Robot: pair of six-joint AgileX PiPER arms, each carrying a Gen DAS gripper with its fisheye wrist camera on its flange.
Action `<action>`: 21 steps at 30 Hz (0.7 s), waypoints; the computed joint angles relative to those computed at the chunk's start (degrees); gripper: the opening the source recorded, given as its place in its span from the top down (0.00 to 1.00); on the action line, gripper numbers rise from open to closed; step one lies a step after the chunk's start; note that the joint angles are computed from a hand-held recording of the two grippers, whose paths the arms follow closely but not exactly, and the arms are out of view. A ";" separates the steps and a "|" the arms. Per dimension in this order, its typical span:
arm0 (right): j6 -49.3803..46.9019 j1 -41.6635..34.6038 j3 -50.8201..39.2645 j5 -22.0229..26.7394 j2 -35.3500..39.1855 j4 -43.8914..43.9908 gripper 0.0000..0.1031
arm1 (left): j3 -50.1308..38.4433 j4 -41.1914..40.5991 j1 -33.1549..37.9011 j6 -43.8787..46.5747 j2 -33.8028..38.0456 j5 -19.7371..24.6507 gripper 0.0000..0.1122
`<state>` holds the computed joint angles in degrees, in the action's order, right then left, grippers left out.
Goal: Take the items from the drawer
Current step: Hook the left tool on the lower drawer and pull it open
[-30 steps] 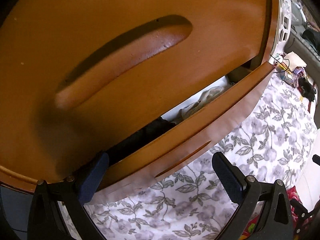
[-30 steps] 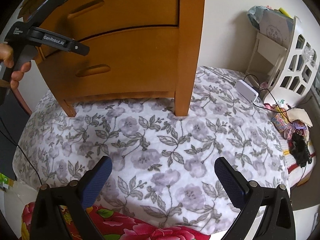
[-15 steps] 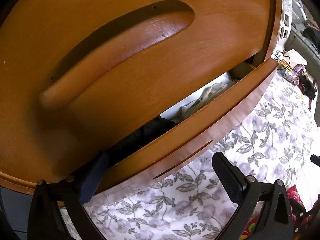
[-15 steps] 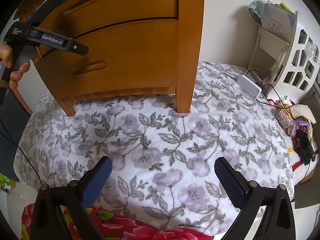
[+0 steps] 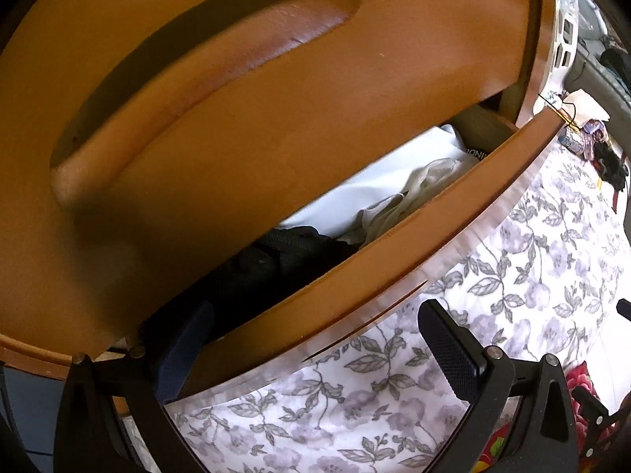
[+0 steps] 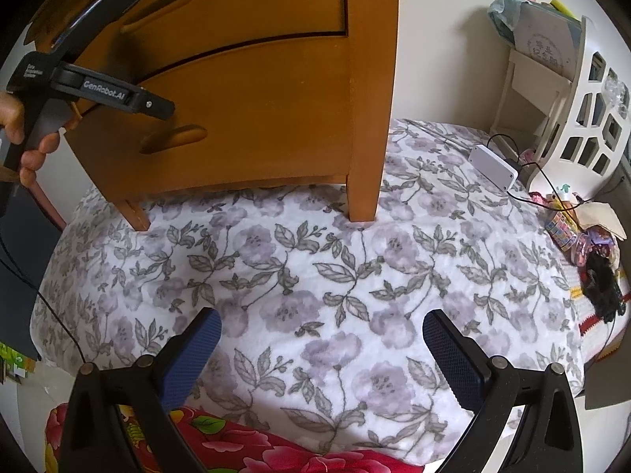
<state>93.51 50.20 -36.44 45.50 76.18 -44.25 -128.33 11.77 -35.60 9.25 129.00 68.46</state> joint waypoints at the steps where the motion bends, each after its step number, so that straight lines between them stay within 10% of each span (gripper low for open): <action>1: -0.17 0.02 -0.10 -0.03 0.08 0.08 0.00 | 0.73 0.06 -0.13 -0.11 -0.44 -0.24 0.08; 21: 1.23 8.66 -3.88 11.41 -4.13 0.90 0.00 | 28.47 -3.17 -2.62 -5.01 -17.86 -12.84 0.08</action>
